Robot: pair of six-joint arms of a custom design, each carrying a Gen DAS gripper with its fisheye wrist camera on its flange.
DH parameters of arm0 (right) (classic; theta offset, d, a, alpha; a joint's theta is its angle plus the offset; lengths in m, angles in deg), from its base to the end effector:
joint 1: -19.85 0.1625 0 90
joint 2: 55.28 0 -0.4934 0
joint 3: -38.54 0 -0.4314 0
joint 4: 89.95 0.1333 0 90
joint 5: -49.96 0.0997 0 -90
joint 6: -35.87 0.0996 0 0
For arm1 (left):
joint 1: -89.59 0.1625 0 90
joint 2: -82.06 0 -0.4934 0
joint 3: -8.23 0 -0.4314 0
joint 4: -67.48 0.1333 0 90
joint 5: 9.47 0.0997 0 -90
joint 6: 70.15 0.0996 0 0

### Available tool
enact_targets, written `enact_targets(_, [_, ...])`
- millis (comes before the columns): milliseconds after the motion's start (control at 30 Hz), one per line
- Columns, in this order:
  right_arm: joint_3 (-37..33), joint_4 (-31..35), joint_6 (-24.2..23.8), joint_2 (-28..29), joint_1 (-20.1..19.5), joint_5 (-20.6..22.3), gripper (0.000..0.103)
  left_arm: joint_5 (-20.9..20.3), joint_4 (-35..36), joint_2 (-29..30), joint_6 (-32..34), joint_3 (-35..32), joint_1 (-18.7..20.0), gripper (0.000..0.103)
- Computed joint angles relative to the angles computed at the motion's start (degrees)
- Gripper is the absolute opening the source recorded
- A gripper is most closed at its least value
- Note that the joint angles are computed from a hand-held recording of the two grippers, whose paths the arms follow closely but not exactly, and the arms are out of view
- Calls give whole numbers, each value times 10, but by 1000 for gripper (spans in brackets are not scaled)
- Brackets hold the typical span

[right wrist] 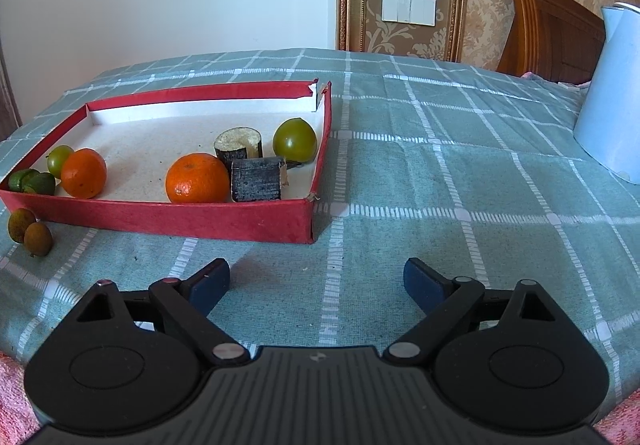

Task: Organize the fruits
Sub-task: 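Lift the left tool away from the red tray, then reach the right tool to a small brown fruit and close it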

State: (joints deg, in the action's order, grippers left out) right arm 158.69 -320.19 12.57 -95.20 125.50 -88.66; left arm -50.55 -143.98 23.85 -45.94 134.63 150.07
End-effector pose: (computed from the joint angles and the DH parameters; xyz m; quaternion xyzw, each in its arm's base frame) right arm 0.2070 -0.5220 0.1074 0.0690 -0.8127 0.4309 0.3861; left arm -0.0809 -0.5659 0.2221 0.2021 0.8097 -0.4248 0.3508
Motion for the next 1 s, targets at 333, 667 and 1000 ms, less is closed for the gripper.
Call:
enact_targets(333, [0,-62,-66,17,10,17,95,-5,100,-21,-62,-10,16,103])
enact_targets(667, [-8,-19,-46,24,51,115,95,-8,101,-22,-64,-10,17,103])
enact_targets(1000, [-70,56,-99,71,67,126,87,-32,95,-31,-71,-5,23,103])
